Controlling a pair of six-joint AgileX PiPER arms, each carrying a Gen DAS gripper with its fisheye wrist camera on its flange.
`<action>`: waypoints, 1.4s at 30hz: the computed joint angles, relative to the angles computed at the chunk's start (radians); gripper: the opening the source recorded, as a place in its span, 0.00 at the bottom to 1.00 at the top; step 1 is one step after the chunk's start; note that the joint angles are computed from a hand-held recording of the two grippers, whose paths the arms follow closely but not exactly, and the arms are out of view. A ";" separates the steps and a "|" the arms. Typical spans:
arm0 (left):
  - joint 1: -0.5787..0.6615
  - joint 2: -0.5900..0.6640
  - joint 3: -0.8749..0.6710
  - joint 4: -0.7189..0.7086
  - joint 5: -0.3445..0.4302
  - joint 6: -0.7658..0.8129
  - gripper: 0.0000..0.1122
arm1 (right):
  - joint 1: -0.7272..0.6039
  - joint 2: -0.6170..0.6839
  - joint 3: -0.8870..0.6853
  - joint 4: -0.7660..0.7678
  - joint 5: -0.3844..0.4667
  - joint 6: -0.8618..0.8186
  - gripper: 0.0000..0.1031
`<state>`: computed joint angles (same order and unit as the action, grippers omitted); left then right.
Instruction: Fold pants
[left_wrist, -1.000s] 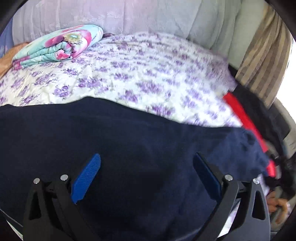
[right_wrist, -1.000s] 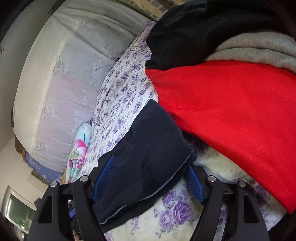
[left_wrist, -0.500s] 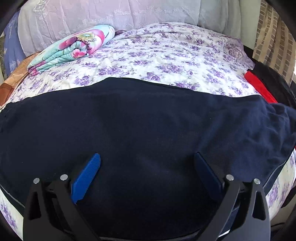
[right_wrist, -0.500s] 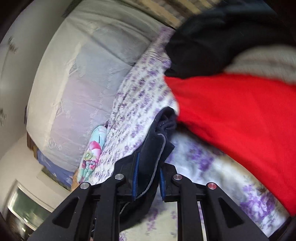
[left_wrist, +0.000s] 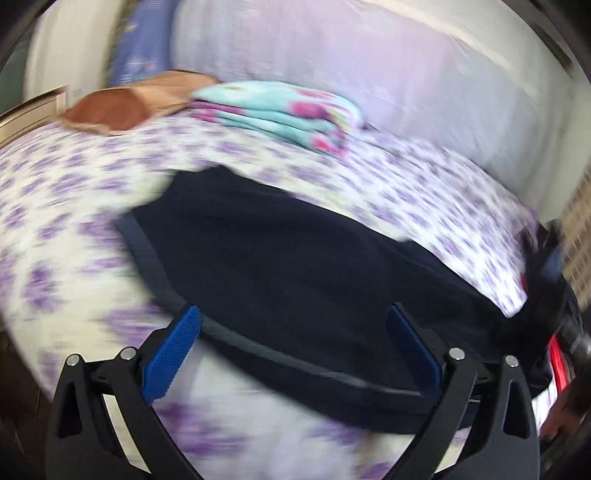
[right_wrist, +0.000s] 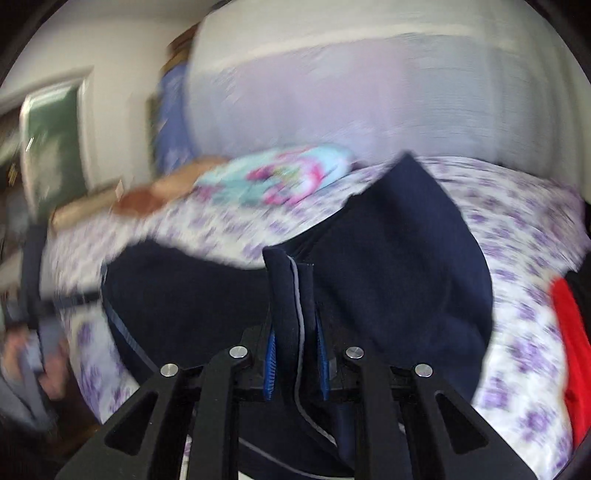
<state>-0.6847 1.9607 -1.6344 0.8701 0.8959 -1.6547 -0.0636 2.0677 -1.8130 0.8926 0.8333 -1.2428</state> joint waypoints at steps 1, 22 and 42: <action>0.005 -0.032 0.051 0.019 -0.002 -0.044 0.87 | 0.031 -0.002 0.026 -0.035 -0.010 -0.009 0.18; 0.089 -0.158 0.336 0.077 -0.179 -0.253 0.87 | -0.018 -0.053 0.044 0.011 0.300 -0.030 0.53; 0.304 -0.186 0.405 -0.071 -0.499 -0.175 0.87 | -0.106 -0.062 0.224 0.034 -0.035 -0.039 0.85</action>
<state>-0.3807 1.7746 -1.2292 0.7991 0.3965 -1.8295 -0.1698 2.0060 -1.5889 0.9264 0.7979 -1.2815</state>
